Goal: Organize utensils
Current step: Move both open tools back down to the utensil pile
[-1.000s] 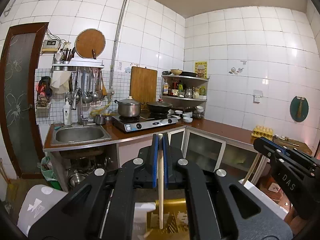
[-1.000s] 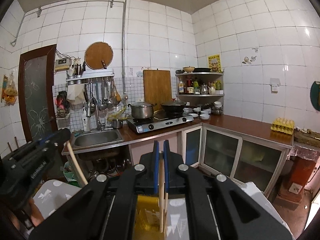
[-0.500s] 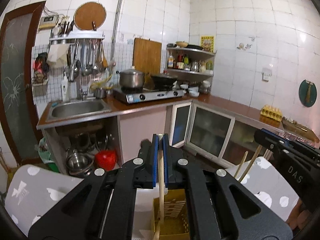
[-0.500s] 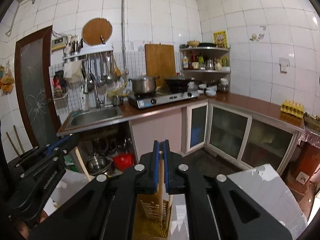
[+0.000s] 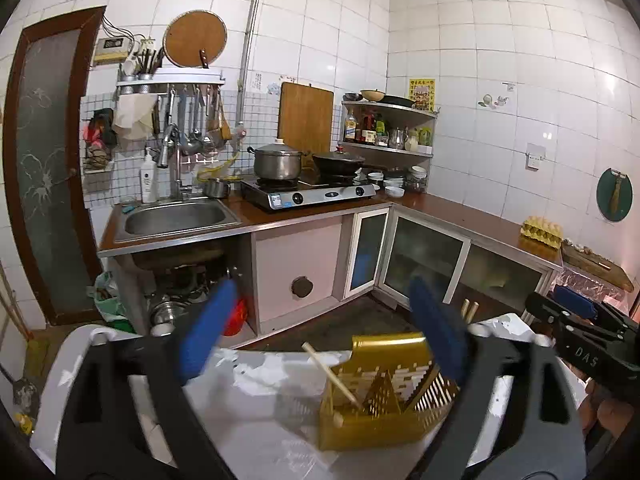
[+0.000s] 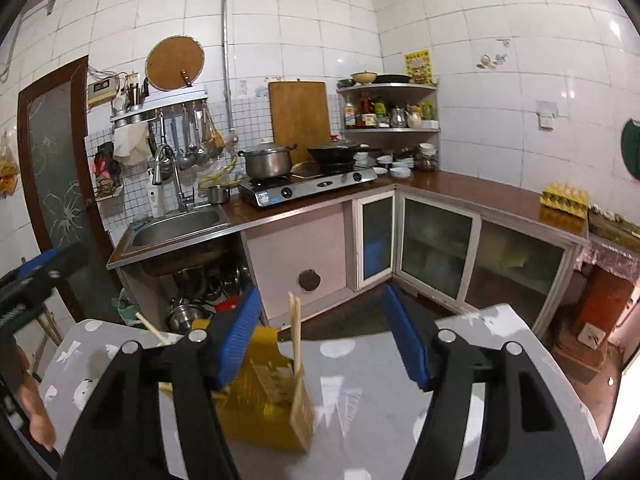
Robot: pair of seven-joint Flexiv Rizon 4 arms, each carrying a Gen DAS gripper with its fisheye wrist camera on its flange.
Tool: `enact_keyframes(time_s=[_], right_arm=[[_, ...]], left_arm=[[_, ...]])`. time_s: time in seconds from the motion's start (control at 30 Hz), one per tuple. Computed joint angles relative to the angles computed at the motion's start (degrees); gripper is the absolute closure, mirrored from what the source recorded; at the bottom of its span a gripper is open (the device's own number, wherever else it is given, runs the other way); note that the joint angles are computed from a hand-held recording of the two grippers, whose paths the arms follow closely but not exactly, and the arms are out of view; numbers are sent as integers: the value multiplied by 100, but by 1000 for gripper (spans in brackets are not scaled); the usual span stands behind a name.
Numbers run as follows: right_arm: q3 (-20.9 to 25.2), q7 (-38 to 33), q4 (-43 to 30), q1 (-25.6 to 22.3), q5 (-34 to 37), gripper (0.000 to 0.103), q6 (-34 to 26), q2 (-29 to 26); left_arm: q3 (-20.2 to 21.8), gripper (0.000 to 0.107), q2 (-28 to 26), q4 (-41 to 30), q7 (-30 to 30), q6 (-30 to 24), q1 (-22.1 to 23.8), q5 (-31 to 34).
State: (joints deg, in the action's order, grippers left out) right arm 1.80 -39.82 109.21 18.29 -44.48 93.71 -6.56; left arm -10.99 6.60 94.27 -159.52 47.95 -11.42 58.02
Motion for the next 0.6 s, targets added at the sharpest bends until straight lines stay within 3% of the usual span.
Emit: enact_keyframes(time_s=[0.07,0.23,0.43,0.53,0.6], right_arm=[[74,-126,238,-93,54,35,17,165],[158,370,944,-451,-862,29,143,531],[366,1036,1633,-938,-1704,22,417,581],[492,748,1919,-922,-1331,22,406,515],[705,61,2063,-814,-391,22,264,480]], left_arm=[[-69,9,209,165,-28,-184,-62,26],[-213,9,630,728,74,-361,-45,-308],[-381,9,943,1529,-268,-410,88,-688],[-404,9,993,1901,-322,-363,137,-882],[-397,9,984,2103,-349,-337,155,-1023]])
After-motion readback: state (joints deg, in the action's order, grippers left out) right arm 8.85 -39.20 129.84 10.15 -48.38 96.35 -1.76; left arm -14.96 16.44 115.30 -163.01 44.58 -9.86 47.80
